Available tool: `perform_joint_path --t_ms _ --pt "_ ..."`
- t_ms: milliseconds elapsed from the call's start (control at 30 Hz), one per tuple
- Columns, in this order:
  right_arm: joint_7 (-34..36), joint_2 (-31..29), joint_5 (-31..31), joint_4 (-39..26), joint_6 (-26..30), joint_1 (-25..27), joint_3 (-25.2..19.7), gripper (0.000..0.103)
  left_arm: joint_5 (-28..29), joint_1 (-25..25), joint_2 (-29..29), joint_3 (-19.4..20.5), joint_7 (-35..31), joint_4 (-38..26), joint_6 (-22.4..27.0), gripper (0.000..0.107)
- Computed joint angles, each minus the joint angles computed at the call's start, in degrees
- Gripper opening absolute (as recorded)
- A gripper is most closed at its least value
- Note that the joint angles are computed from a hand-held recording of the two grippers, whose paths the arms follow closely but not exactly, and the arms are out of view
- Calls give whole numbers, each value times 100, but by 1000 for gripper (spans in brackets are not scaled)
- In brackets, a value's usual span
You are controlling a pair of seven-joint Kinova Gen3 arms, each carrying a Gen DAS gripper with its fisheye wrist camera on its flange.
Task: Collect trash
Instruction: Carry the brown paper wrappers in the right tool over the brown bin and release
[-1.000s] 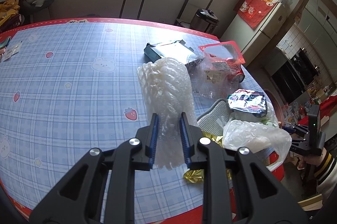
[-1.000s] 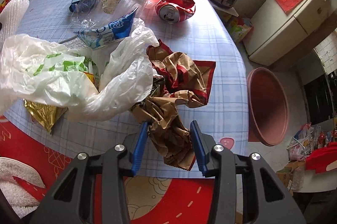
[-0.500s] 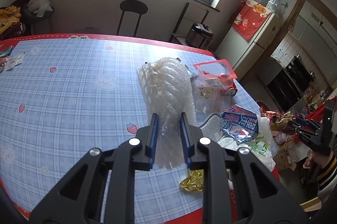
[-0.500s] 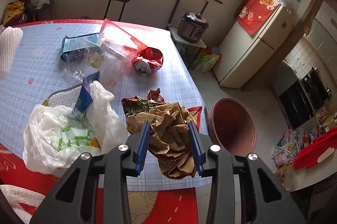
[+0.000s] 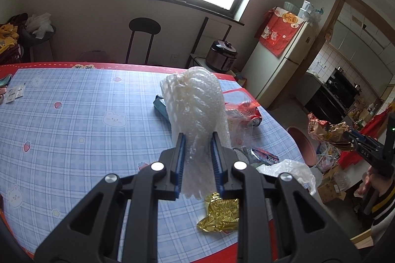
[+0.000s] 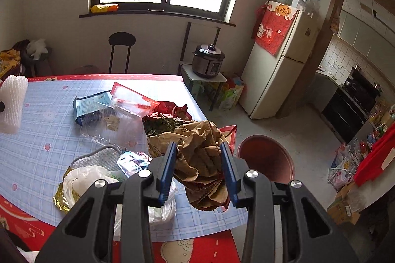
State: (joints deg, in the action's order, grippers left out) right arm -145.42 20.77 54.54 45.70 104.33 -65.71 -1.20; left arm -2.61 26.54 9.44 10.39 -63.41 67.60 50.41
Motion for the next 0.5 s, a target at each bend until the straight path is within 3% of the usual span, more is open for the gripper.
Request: perform_joint_path --t_ms 133,267,500 --pt "-152 -271 94 340 96 -9 -52 37 -243 255 180 39 132 -365 90 24" --pt "-577 -819 120 1130 -83 283 -276 37 -709 732 466 -17 423 -901 349 24" --pt "-681 -1957 -410 2698 -1085 1447 -405 37 -1687 1896 1196 -384 1498 -2199 1134 24"
